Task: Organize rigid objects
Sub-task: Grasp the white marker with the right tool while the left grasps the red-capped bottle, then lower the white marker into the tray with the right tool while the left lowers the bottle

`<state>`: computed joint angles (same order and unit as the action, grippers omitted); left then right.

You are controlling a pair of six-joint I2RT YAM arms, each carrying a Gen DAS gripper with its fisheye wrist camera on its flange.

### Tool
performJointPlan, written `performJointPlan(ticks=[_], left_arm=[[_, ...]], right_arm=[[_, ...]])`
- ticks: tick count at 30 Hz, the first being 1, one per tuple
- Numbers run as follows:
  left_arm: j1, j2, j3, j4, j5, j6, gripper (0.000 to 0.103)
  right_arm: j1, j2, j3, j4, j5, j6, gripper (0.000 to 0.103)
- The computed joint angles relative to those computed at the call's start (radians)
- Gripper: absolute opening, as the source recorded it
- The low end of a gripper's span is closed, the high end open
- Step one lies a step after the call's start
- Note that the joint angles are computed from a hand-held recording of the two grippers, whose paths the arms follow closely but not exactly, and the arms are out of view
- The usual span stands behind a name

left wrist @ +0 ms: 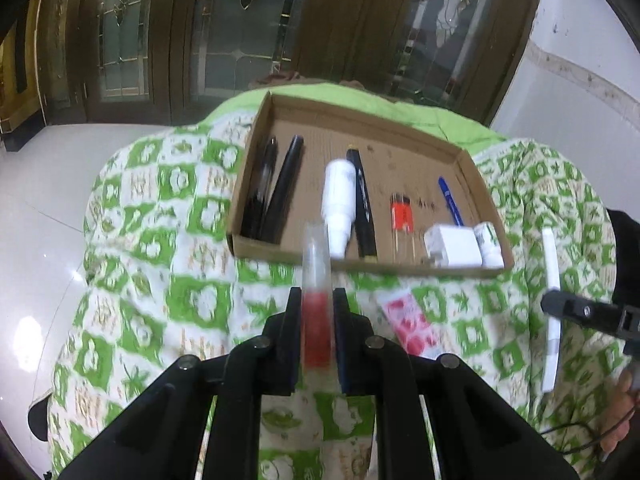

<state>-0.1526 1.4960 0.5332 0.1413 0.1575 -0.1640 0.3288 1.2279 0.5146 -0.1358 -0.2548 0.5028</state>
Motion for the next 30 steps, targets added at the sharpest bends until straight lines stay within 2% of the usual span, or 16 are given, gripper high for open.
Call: performJointPlan(ticks=[6, 9, 15, 21, 30], left_arm=[[0.006, 0.11, 0.143, -0.029, 0.012, 0.003, 0.013], [0.013, 0.116, 0.147, -0.033, 0.029, 0.024, 0.012], [0.049, 0.12, 0.152, -0.012, 0.073, -0.014, 0.012], [0.01, 0.176, 0.227, -0.003, 0.0, 0.012, 0.012], [-0.033, 0.374, 0.417, 0.063, -0.122, 0.029, 0.012]], right_arm=[[0.001, -0.012, 0.006, -0.014, -0.02, 0.001, 0.012], [0.006, 0.009, 0.01, 0.0, -0.018, 0.004, 0.012], [0.015, 0.061, 0.029, 0.023, -0.027, 0.014, 0.012], [0.02, 0.057, 0.031, 0.018, -0.015, 0.01, 0.012], [0.017, 0.103, 0.062, 0.023, -0.02, 0.01, 0.012]])
